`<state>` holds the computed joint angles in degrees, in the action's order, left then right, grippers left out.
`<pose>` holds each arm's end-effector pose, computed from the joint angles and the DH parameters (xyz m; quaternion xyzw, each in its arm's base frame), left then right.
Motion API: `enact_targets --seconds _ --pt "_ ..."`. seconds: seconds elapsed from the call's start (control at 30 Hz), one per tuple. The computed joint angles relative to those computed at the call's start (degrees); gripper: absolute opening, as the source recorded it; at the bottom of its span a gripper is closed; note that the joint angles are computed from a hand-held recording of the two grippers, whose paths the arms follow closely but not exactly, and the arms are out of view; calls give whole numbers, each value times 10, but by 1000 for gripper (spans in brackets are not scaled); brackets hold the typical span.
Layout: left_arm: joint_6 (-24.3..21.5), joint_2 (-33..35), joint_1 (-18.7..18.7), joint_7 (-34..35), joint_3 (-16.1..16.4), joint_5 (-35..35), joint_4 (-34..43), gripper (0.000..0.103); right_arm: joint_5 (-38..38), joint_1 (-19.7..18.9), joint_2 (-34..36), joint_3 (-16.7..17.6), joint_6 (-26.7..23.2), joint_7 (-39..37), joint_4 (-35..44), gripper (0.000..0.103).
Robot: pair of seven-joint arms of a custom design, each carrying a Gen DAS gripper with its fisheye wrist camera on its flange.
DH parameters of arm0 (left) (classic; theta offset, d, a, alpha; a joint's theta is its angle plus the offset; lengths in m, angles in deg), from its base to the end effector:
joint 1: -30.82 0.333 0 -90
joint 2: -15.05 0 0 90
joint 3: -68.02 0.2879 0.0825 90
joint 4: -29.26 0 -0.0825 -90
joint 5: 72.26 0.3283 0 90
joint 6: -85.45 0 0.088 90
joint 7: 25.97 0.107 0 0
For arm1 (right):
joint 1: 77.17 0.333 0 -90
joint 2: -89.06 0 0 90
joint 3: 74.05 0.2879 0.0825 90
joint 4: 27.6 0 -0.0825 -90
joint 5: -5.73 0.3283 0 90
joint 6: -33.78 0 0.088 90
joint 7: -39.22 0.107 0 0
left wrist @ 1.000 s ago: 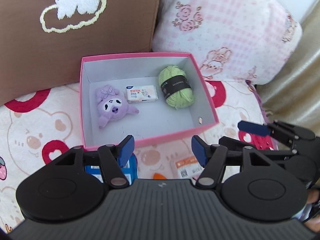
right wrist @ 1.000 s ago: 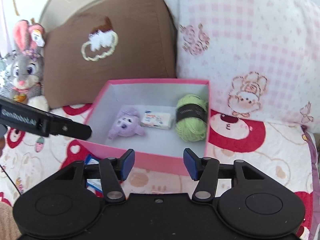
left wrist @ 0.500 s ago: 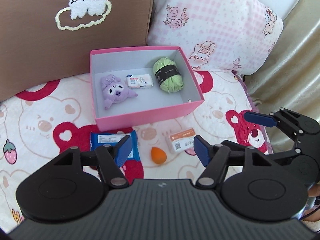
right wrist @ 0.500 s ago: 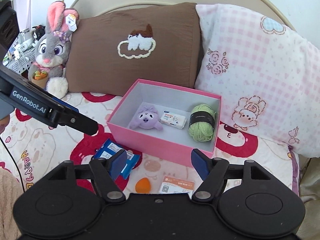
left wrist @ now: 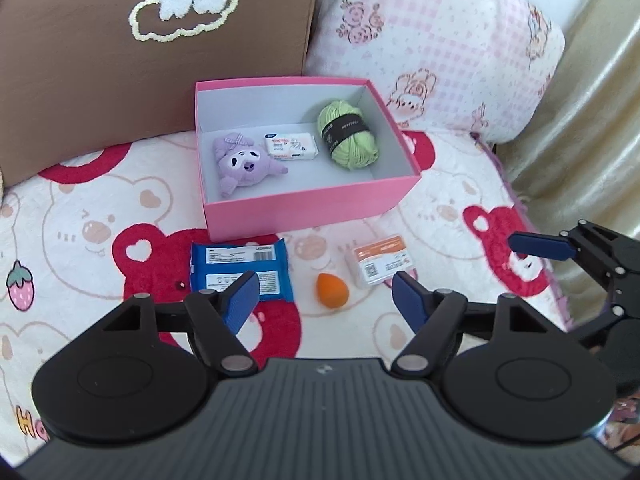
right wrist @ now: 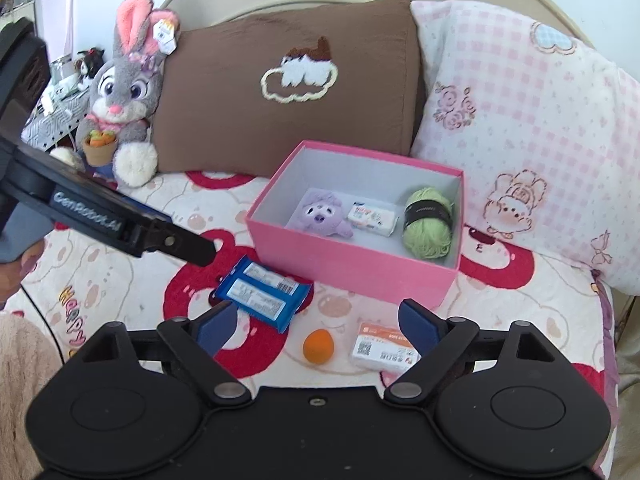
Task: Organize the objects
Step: 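Withdraw the left tool up and away from the pink box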
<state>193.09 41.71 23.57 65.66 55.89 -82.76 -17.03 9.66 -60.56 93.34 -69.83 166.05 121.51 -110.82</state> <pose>0.5978 -0.1739 0.6970 -0.5547 0.7637 -0.3225 0.0709 0.5292 0.2005 0.6969 -0.7877 0.4831 -0.2094 0.3198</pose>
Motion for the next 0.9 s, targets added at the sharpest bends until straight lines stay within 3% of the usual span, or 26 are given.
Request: enact_targets --seconds 0.13,0.33,0.7,0.9 --pt "31 -31 2 5 3 4 -79 72 -16 8 -13 5 0 18 -34 90" --pt "50 -52 21 5 2 -32 -140 73 -9 12 -6 7 6 21 -43 90" --pt "50 -37 40 -13 5 -51 -156 73 -12 29 52 17 -25 -33 9 90" --pt "112 -62 46 14 3 -64 -225 73 6 31 77 19 -2 -69 21 91"
